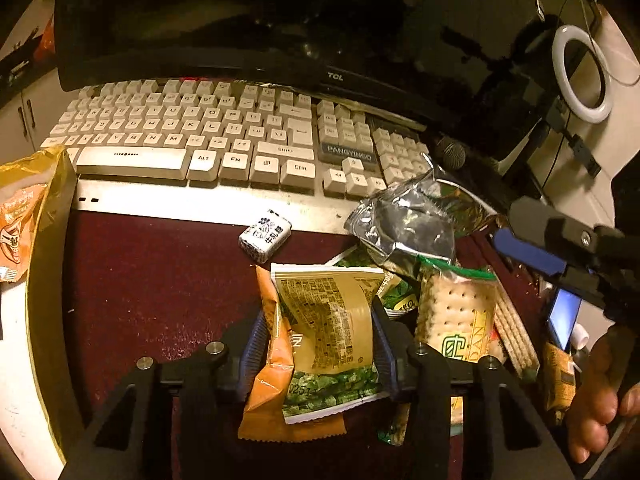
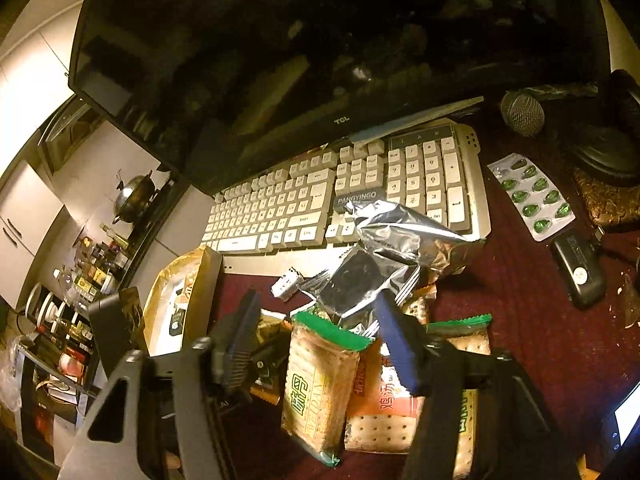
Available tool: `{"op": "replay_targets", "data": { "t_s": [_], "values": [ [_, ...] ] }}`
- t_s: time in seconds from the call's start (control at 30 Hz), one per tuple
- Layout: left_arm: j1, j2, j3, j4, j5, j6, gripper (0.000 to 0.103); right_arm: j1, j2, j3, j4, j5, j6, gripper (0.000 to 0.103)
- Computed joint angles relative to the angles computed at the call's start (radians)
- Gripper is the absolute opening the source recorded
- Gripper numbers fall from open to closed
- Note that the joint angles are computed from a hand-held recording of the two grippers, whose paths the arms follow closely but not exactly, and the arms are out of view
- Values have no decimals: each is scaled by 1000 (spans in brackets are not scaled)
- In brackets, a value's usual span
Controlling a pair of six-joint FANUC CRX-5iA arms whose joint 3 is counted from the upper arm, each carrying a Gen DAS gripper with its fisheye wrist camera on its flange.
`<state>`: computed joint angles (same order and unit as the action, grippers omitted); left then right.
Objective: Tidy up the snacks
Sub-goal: 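Return the left gripper to the pile and grasp the green-pea snack bag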
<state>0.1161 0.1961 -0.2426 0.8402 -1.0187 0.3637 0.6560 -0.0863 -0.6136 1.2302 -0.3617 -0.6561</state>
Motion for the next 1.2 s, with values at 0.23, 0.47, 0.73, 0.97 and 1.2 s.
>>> {"op": "replay_targets", "data": {
  "t_s": [0.23, 0.47, 0.73, 0.97, 1.2],
  "values": [
    [13, -6, -20, 87, 18, -20, 50, 12, 11, 13, -31, -21, 35, 62],
    [2, -43, -58, 111, 112, -32, 67, 15, 8, 11, -30, -37, 32, 62],
    [18, -92, -132, 264, 158, -127, 71, 11, 1, 3, -11, -41, 12, 62],
    [18, -138, -181, 272, 190, -166, 72, 3, -11, -11, 40, -43, -31, 62],
    [-8, -191, -250, 285, 212, -302, 49, -3, -20, -23, 82, -35, -77, 62]
  ]
}}
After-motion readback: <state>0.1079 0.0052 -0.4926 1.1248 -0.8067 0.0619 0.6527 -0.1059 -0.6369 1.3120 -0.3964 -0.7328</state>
